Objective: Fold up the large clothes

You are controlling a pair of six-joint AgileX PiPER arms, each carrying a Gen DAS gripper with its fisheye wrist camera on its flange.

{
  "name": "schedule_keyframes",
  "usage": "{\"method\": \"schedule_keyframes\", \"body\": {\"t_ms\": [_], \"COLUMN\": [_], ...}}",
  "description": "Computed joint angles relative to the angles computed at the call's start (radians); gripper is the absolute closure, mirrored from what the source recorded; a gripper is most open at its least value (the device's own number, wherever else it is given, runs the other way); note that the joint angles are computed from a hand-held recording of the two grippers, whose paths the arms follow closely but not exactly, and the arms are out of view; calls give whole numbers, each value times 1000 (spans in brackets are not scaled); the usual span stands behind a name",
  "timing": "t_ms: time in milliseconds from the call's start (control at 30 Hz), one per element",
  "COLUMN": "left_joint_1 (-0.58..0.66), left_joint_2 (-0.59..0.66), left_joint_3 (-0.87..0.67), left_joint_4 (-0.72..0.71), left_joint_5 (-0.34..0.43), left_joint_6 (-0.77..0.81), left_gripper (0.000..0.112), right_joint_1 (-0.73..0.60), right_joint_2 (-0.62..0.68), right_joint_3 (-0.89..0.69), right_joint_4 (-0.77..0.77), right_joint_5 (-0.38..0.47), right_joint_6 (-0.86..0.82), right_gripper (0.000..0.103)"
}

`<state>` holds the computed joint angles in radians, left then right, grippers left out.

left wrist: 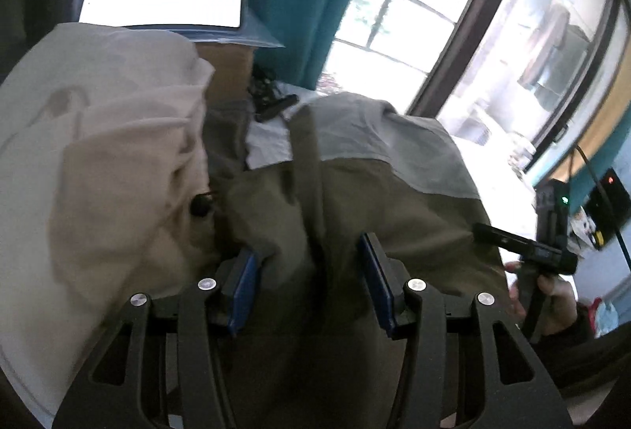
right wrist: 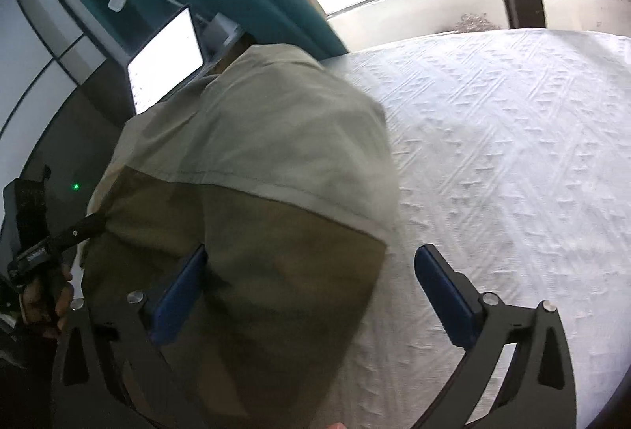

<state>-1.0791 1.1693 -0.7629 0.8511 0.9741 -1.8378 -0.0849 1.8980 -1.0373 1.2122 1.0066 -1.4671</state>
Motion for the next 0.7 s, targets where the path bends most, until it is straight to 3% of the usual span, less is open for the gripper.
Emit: {"method": "schedule_keyframes", "body": {"t_ms": [167,300,400,567,700], "left_joint_1": [-20,50,126,330,501], "left_joint_2": [-8,44,104,233,332], "left_joint_3": [-49,-133,-195,-252,-246], "left_joint_4": [60,82,72,-119,-330], "left_joint_5": [67,-8,-112,-355,-525], "left_joint_6": [-2,137,255,521,732], "left_gripper": [60,60,60,60,60], "right_joint_1": [-6,-1,41,153,220], "right_joint_2": [-101,-175,-223,-190,-144], "right_joint_3": [69,124,159,125,103], "right_joint_4": [90,223,300,286,317], "right_joint_5": [-116,-141,-150,-193,-276], "right_joint_6": [-92,-253,-396,-438,-481], "right_gripper": [1,2,2,37,38]}}
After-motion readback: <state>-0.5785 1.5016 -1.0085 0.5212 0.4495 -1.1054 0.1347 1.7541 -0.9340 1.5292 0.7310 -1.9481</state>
